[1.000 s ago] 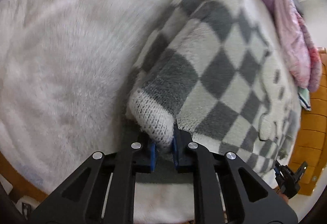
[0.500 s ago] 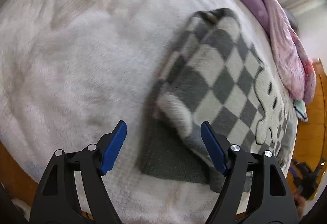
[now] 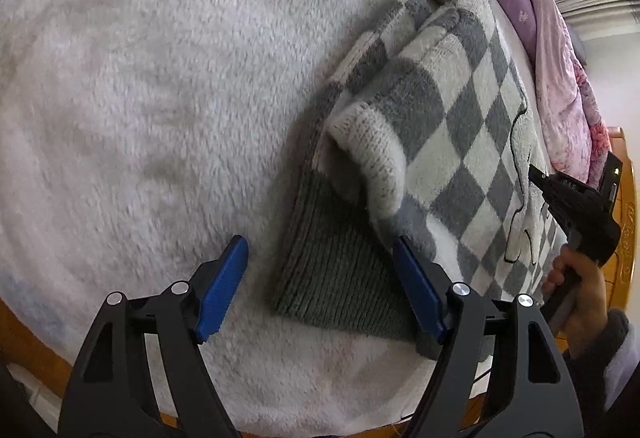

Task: Fold large clothes

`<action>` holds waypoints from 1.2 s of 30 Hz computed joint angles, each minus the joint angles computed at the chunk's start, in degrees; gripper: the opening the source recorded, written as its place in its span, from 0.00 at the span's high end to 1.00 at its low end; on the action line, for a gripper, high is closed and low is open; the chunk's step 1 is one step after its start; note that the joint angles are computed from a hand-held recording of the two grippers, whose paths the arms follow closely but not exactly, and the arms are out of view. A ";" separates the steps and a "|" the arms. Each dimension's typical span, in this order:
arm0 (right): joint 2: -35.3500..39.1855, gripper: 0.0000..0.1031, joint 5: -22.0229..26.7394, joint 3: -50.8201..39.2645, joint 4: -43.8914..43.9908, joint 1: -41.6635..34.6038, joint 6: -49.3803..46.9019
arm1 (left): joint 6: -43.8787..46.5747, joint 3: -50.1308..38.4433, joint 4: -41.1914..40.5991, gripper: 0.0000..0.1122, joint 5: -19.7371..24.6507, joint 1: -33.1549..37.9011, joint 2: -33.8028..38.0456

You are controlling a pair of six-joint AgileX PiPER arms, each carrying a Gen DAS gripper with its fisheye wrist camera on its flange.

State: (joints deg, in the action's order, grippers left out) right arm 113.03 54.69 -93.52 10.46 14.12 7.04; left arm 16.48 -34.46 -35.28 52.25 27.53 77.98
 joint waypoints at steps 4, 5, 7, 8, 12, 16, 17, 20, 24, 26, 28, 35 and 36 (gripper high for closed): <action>-7.61 1.00 0.97 11.03 4.85 -0.47 -0.16 | -0.19 1.05 -1.51 0.32 -0.73 0.18 -0.22; -10.53 1.00 0.76 15.51 6.81 -0.63 -0.44 | -0.62 1.02 -1.50 0.32 -0.84 -0.18 -0.26; -16.22 1.00 1.27 22.57 8.19 -0.55 -0.40 | -0.77 1.17 -1.50 0.33 -1.46 -1.05 -0.22; -19.27 1.00 1.52 25.67 8.24 -0.32 -0.10 | -1.04 1.33 -1.64 0.33 -2.22 -2.04 0.08; -25.77 1.00 -1.64 36.79 9.08 1.48 -0.17 | -2.24 1.73 -0.62 0.33 -4.23 -5.60 0.31; -22.25 1.00 -1.86 34.19 8.90 1.67 -0.73 | -5.73 0.80 0.77 0.35 -6.24 -10.23 1.86; -21.58 1.00 -1.44 33.59 9.60 1.20 -1.44 | -8.09 0.43 2.44 0.46 -7.05 -11.84 2.20; -21.82 1.00 0.52 32.53 12.00 -1.02 -4.96 | -9.97 0.41 1.94 0.88 -6.63 -12.12 2.24; -26.06 0.85 2.90 31.47 11.48 -0.66 -7.04 | -7.58 -1.62 -3.15 0.90 -1.14 -8.73 -0.02; -28.98 0.79 3.64 31.47 14.93 0.36 -10.68 | -7.35 -3.58 -5.60 0.90 1.56 -8.36 -2.15; -31.45 0.65 4.45 31.24 17.69 1.98 -14.34 | -8.16 -5.82 -7.51 0.91 4.27 -8.36 -3.57; -37.06 0.26 0.55 31.71 17.59 14.53 -20.42 | -11.15 -10.18 -8.88 0.91 6.84 -10.84 -4.82; -37.71 0.24 -1.02 31.94 15.67 16.91 -19.28 | -11.75 -10.77 -8.92 0.91 6.57 -11.99 -4.78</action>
